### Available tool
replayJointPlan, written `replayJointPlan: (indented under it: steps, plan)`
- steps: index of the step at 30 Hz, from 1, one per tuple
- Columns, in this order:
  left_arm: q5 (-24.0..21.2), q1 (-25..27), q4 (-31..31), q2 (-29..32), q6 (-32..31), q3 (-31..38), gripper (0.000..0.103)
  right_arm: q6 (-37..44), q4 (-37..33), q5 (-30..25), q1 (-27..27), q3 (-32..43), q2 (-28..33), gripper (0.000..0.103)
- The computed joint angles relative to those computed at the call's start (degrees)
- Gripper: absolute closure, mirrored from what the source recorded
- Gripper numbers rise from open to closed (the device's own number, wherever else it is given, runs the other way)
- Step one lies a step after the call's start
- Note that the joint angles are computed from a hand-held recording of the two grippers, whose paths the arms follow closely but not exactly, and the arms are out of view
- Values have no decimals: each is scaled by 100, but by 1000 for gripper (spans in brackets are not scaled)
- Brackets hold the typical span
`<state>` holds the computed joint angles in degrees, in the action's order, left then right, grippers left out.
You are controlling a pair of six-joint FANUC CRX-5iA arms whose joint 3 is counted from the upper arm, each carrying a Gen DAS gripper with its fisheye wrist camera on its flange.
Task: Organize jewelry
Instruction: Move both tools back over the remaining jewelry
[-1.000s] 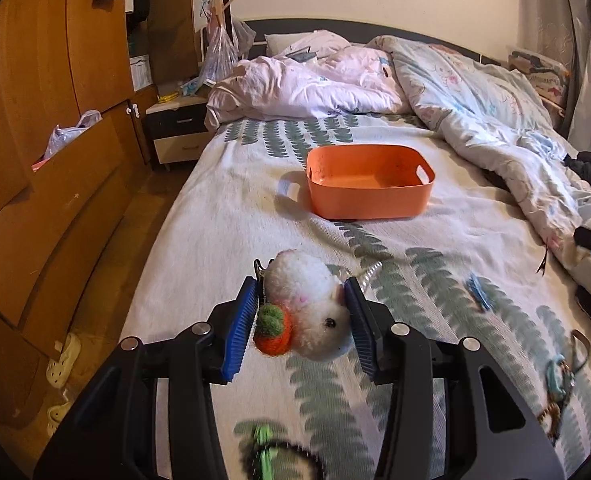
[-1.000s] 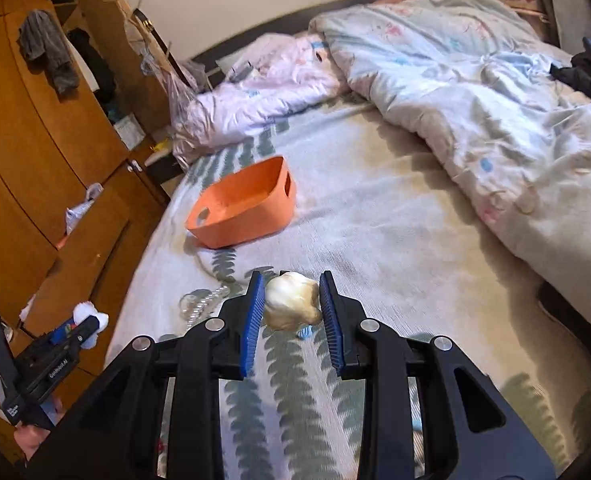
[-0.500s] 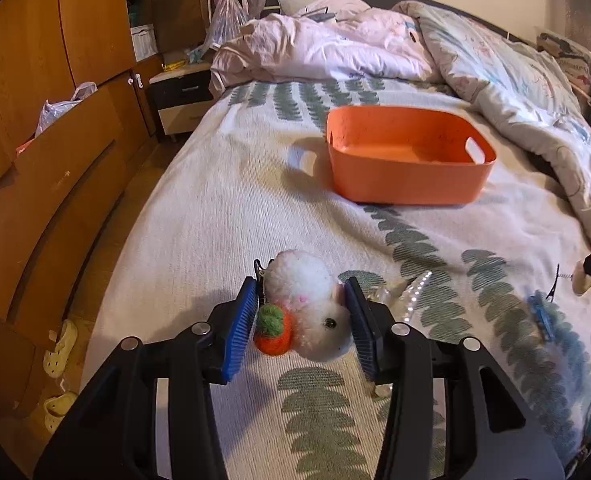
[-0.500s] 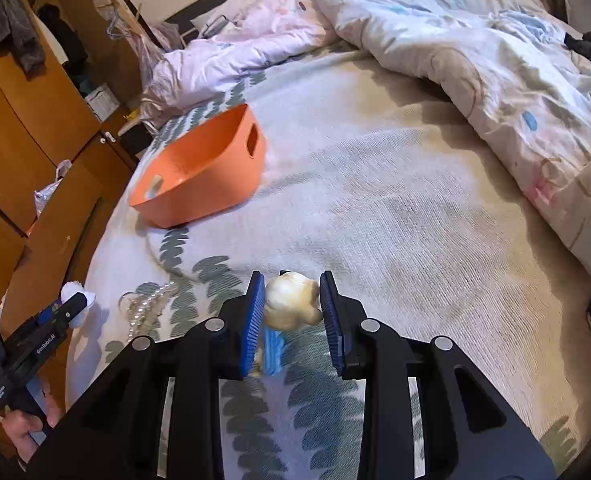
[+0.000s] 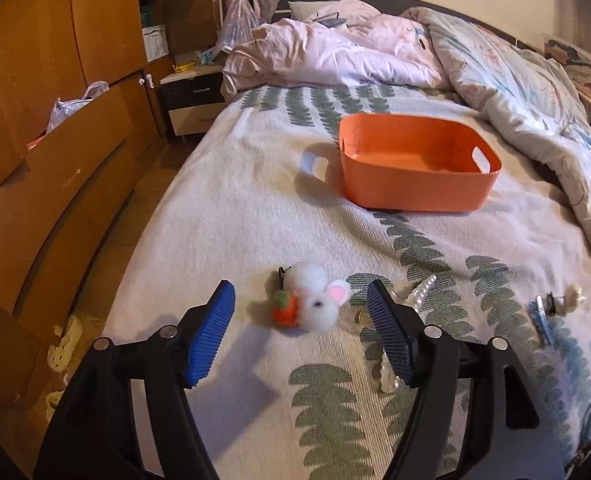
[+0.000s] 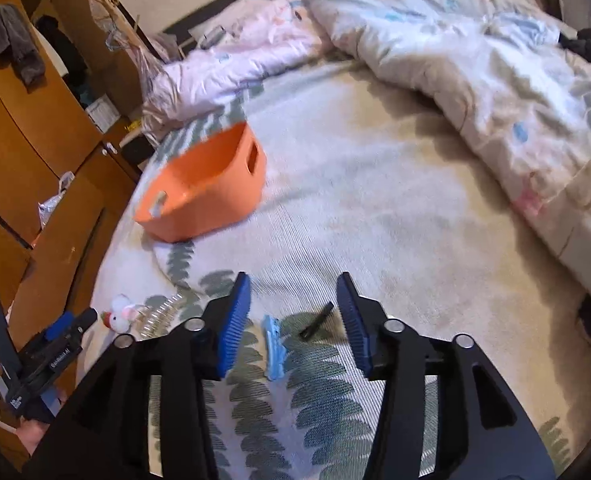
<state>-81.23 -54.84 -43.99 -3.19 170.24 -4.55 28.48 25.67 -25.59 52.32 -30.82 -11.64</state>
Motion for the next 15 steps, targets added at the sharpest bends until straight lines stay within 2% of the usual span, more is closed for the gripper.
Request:
replayJointPlan:
  steps: [3,5,7,9,15]
  plan:
    - [-330,-253,-177,-116,113,105,23,-507,647,-65,177,-252,-482,45]
    - [-506,-488,-343,-256,232,138,19,-796,990,-67,295,-456,-847,36]
    - [-787,-720,-454,-332,321,229,18,-1437,1680,-107,449,-826,-1332,32]
    - [-961,-922,-480,-392,434,277,17,-1753,2055,-290,630,-1038,-1691,31]
    - [-1614,-1773,-456,-306,1169,364,13,-2450,2506,-1017,1436,-1745,-2865,31]
